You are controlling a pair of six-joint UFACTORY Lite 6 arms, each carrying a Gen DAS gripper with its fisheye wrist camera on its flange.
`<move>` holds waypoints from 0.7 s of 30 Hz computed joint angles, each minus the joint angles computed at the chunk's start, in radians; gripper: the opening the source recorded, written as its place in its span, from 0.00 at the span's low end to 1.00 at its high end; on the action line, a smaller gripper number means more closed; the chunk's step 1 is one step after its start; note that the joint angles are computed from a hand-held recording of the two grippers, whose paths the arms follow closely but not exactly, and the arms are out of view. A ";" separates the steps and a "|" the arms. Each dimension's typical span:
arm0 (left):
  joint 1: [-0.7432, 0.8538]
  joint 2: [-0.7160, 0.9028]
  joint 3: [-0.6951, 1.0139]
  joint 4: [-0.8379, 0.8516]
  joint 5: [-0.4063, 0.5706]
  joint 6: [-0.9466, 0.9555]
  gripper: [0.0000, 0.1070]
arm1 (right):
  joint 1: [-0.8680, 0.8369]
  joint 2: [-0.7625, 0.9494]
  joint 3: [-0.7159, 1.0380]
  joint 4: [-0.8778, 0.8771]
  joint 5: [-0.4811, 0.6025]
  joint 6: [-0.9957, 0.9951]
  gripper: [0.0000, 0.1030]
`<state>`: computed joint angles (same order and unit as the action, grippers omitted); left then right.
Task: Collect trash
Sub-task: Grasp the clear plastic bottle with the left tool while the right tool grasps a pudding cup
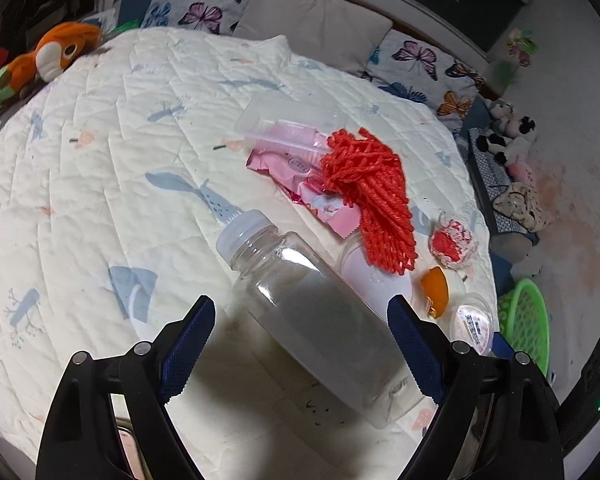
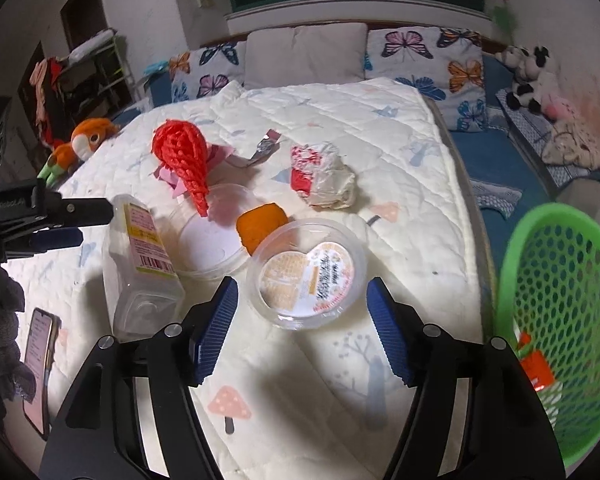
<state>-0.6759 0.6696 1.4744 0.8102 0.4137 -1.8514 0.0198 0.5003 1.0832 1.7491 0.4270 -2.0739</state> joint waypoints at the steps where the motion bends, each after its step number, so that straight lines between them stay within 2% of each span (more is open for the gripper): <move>1: 0.004 0.014 0.012 -0.019 -0.002 0.008 0.79 | 0.008 0.007 0.007 0.009 -0.010 -0.012 0.65; 6: 0.023 0.054 0.040 -0.067 -0.026 0.027 0.81 | 0.047 0.034 0.024 0.154 -0.079 -0.174 0.66; 8: 0.027 0.063 0.044 -0.073 -0.038 0.018 0.81 | 0.045 0.045 0.032 0.154 -0.078 -0.176 0.66; 12: 0.025 0.092 0.071 -0.084 -0.037 0.014 0.81 | 0.039 0.074 0.068 0.086 -0.069 -0.103 0.66; 19: 0.051 0.119 0.061 -0.101 -0.150 0.002 0.81 | 0.037 0.115 0.103 0.025 -0.048 -0.030 0.66; 21: 0.051 0.132 0.070 -0.093 -0.163 -0.010 0.76 | 0.028 0.139 0.128 -0.030 -0.027 0.044 0.64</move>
